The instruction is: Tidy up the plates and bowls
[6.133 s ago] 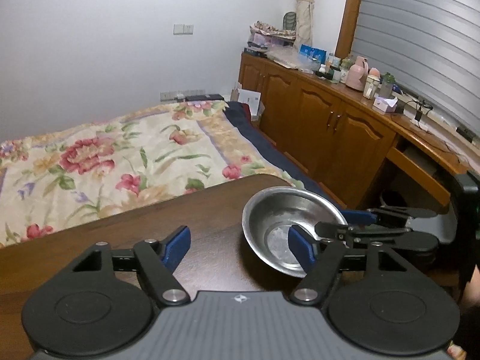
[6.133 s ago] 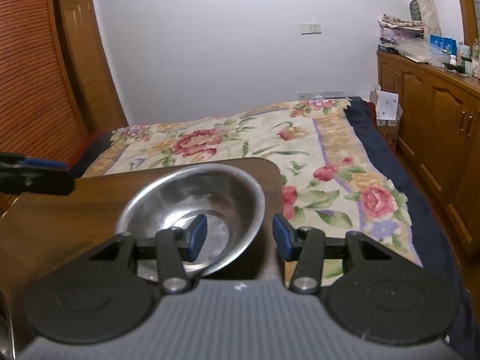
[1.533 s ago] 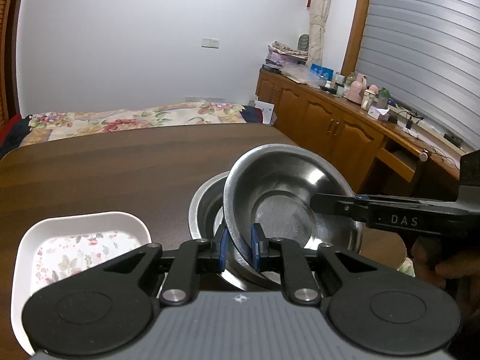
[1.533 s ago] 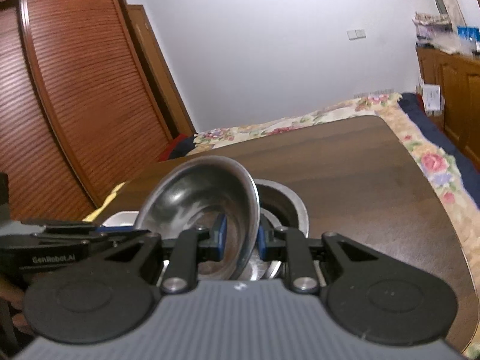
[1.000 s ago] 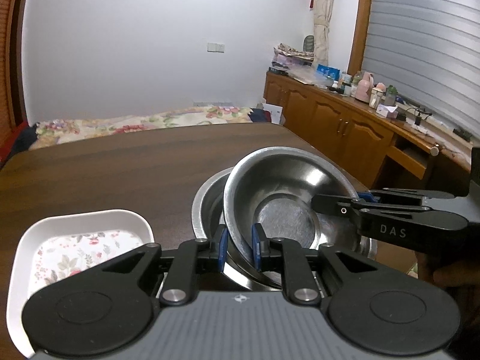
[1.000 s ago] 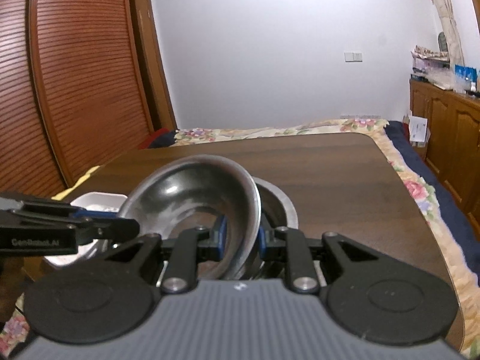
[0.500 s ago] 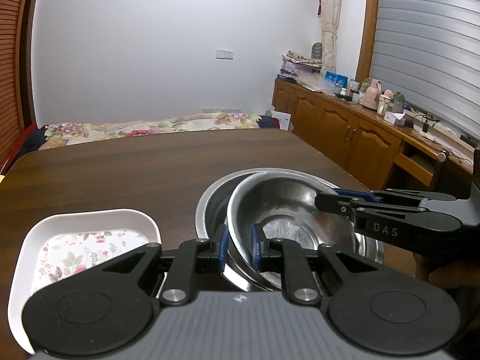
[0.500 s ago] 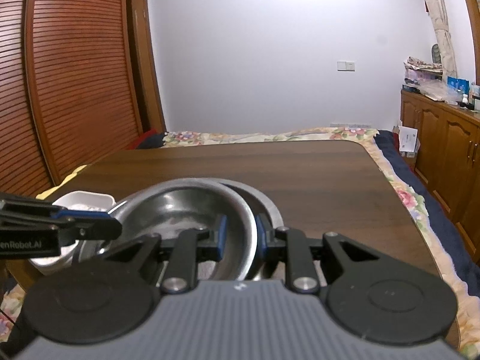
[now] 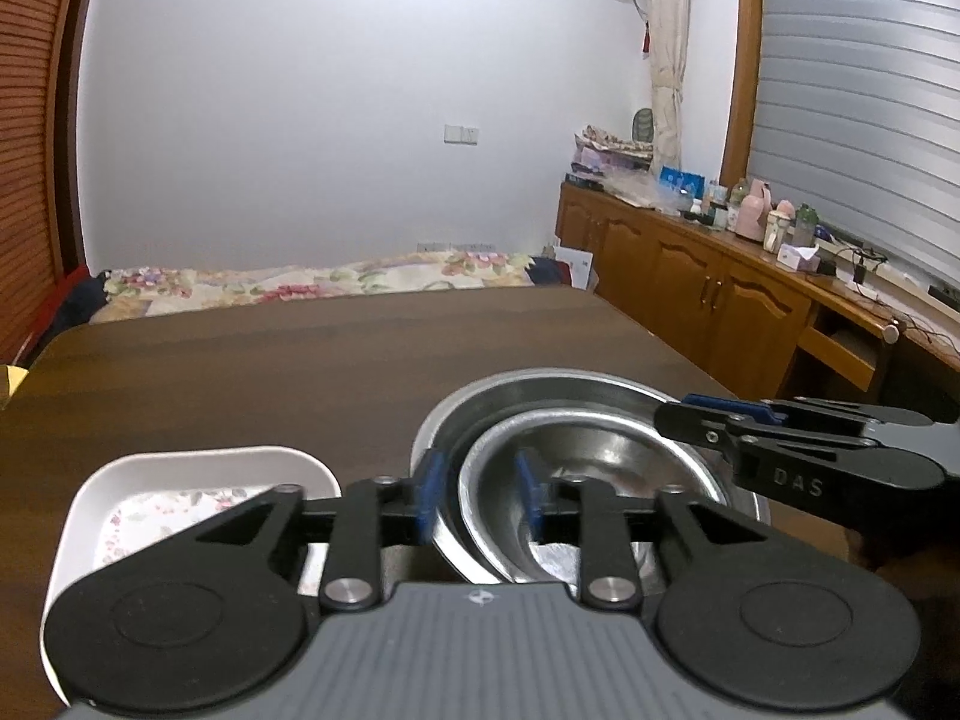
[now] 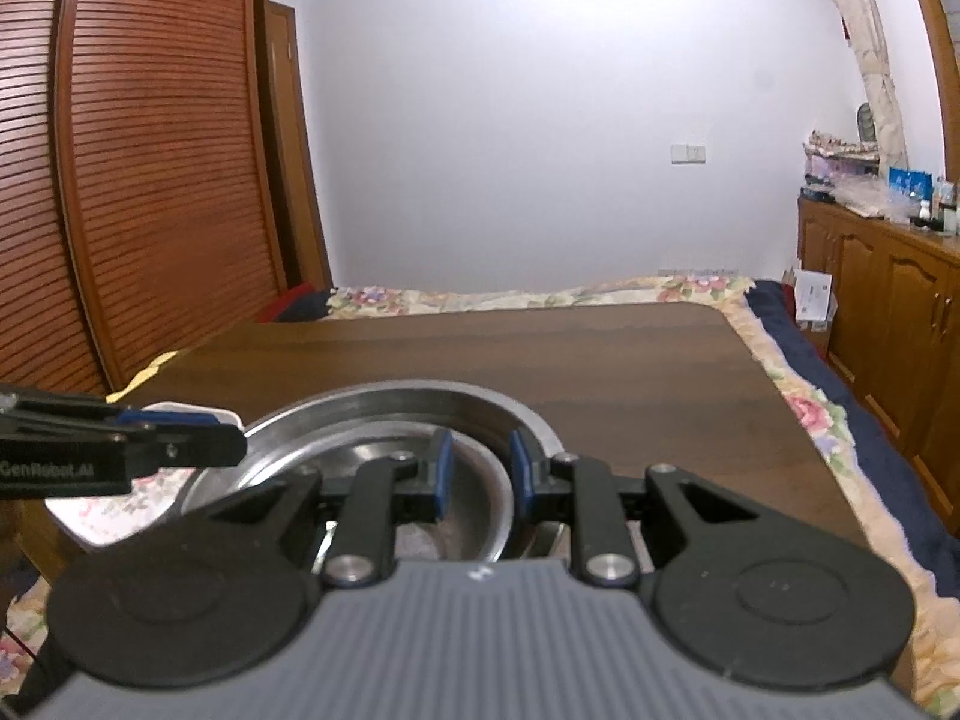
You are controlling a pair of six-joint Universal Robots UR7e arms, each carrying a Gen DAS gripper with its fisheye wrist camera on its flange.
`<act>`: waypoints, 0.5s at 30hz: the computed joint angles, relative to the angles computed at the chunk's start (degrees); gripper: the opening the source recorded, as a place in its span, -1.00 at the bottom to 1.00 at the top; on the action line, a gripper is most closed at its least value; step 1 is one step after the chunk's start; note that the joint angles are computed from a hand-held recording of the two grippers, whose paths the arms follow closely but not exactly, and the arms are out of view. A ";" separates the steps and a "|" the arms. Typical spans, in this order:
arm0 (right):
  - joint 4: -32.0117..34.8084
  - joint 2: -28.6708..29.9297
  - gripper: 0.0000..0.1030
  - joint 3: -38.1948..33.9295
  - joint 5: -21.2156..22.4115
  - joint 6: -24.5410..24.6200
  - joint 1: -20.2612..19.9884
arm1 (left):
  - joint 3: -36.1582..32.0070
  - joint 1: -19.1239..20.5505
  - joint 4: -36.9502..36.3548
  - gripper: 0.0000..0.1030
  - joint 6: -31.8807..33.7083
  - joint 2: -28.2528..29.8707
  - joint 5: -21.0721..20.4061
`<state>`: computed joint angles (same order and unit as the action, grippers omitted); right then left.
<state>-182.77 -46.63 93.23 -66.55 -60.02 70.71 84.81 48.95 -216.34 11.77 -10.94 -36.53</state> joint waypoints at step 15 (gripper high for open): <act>-6.90 1.25 0.49 0.15 2.09 2.50 -0.79 | -2.30 0.14 -5.64 0.88 6.03 1.69 2.24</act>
<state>-189.67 -45.38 93.38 -64.46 -57.52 69.92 82.51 49.09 -221.97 17.80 -9.25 -34.29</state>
